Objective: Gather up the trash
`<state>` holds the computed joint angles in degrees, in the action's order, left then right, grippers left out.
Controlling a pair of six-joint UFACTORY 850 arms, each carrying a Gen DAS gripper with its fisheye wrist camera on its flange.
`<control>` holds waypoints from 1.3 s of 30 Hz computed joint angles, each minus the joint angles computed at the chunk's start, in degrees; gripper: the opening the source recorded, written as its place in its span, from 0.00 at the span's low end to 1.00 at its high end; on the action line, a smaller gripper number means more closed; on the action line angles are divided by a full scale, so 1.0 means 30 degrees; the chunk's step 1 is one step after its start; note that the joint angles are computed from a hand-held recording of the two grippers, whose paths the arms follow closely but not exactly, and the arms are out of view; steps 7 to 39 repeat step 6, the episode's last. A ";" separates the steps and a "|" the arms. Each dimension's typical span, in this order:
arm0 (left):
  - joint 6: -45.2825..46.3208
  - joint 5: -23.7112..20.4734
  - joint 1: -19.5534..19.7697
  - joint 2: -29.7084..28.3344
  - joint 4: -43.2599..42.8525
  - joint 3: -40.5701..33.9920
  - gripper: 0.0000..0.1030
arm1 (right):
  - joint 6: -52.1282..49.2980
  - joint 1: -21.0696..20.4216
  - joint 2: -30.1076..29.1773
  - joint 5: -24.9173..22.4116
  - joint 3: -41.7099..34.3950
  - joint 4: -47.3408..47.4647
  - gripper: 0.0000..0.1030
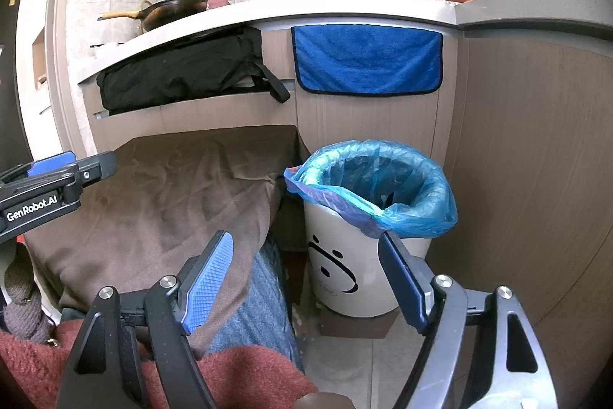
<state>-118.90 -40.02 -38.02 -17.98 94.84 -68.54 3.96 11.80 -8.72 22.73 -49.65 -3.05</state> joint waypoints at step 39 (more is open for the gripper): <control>-0.0139 -0.0185 -0.0079 -0.0175 -0.0009 -0.0160 0.74 | -0.0131 0.0033 0.0021 0.0032 0.0029 0.0194 0.73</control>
